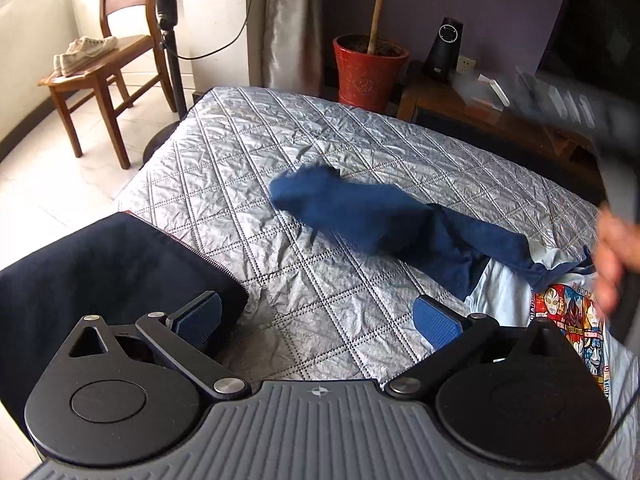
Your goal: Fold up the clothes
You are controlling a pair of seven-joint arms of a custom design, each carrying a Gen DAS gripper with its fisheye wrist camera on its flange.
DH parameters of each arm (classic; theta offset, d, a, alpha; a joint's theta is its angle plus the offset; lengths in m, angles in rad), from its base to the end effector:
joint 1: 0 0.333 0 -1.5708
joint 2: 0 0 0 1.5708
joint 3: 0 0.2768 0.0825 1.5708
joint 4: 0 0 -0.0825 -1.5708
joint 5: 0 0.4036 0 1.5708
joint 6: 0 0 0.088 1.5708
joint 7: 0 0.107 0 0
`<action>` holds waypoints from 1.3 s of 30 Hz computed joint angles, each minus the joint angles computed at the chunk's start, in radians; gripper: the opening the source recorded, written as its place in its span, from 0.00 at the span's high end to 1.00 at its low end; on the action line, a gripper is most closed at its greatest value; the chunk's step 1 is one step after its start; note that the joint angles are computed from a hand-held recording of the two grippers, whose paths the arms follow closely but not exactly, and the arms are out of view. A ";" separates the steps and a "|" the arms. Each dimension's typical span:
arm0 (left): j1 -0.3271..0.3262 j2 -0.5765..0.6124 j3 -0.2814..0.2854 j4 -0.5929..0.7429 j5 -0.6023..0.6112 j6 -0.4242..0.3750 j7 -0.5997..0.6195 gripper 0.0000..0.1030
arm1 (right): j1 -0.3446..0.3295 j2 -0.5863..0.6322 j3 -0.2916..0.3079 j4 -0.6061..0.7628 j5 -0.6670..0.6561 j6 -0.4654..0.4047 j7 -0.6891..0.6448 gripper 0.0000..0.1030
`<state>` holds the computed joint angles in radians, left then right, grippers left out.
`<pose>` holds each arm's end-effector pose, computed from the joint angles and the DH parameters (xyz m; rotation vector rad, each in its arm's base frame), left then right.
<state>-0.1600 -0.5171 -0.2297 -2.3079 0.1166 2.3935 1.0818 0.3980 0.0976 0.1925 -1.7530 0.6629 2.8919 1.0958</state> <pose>0.4427 -0.1936 0.5618 -1.9122 1.8511 -0.6528 0.5652 0.3290 0.5787 -1.7659 1.0490 -0.3305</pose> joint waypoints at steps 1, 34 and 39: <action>0.001 -0.001 0.001 0.000 -0.001 0.000 -0.004 0.00 | 0.009 -0.043 -0.029 -0.066 -0.118 -0.018 0.118 0.50; -0.037 0.056 -0.017 0.038 -0.001 -0.016 0.001 0.00 | -0.034 -0.182 -0.061 -0.366 -0.354 -0.032 0.407 0.65; -0.041 0.076 -0.027 0.053 0.006 -0.021 -0.006 0.00 | -0.108 -0.265 -0.109 -0.449 -0.540 -0.131 0.638 0.63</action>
<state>-0.2012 -0.4407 -0.2563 -2.2546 0.1229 2.3723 1.0759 0.2898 -0.1674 0.0835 -2.2020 0.1230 2.7610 1.7341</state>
